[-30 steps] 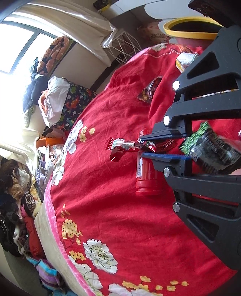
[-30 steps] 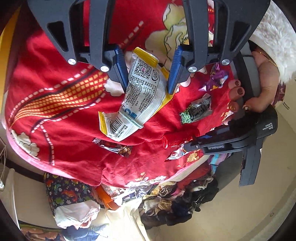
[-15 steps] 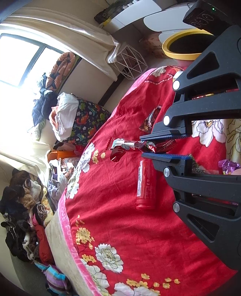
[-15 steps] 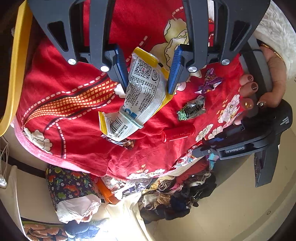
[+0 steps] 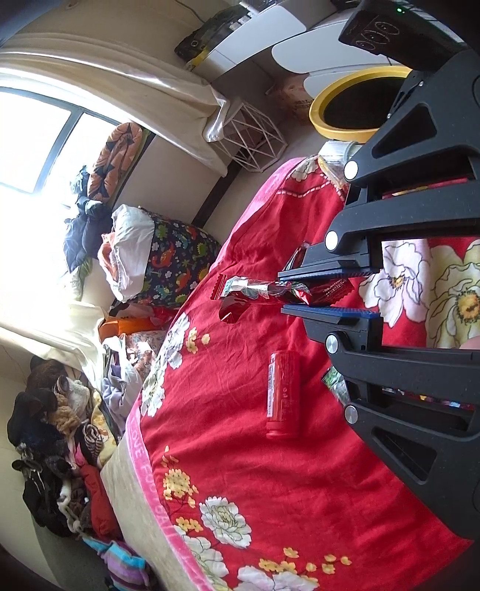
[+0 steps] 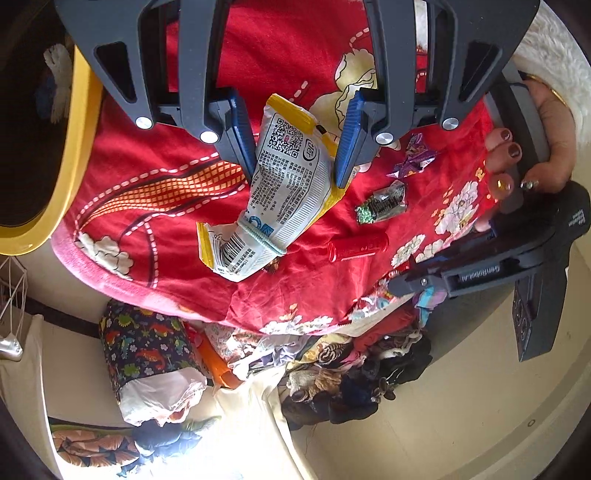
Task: Collect trash
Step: 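Carry the white packet and red wrapper over the yellow bin with both grippers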
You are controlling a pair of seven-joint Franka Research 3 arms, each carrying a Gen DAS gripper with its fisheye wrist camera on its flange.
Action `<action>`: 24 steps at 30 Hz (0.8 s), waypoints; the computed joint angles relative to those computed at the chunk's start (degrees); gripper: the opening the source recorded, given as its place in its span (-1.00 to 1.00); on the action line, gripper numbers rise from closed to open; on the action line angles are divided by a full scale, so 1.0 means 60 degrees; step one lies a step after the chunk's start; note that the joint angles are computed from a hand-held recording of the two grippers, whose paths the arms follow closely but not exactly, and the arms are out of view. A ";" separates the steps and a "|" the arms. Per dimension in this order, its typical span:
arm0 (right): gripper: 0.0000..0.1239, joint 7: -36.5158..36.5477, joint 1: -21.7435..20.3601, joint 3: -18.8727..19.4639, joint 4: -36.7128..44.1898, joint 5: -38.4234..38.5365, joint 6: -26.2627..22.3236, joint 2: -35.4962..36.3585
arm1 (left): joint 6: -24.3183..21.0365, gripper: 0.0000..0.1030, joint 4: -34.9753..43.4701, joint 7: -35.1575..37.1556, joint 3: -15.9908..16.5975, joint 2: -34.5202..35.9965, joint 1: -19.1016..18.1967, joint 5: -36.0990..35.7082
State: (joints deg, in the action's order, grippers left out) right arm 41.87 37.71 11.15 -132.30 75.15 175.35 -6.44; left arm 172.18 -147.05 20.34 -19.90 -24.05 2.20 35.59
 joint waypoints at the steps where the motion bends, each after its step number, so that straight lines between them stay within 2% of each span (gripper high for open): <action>1: -0.36 -0.0012 -0.0004 -0.0006 -0.0041 0.0013 0.0022 -0.0051 | -0.0047 -0.85 0.0023 0.0017 -0.0029 -0.0001 -0.0028 0.0011; 11: -0.36 -0.0293 0.0041 -0.0279 -0.0533 0.0468 0.0196 -0.0758 | -0.0335 -0.85 0.0203 0.0057 -0.0146 -0.0018 -0.0418 0.0064; 24: -0.36 -0.0382 0.0338 -0.0741 -0.1185 0.0519 0.0826 -0.1502 | -0.0560 -0.85 0.0535 -0.0275 -0.0460 -0.0065 -0.0690 0.0514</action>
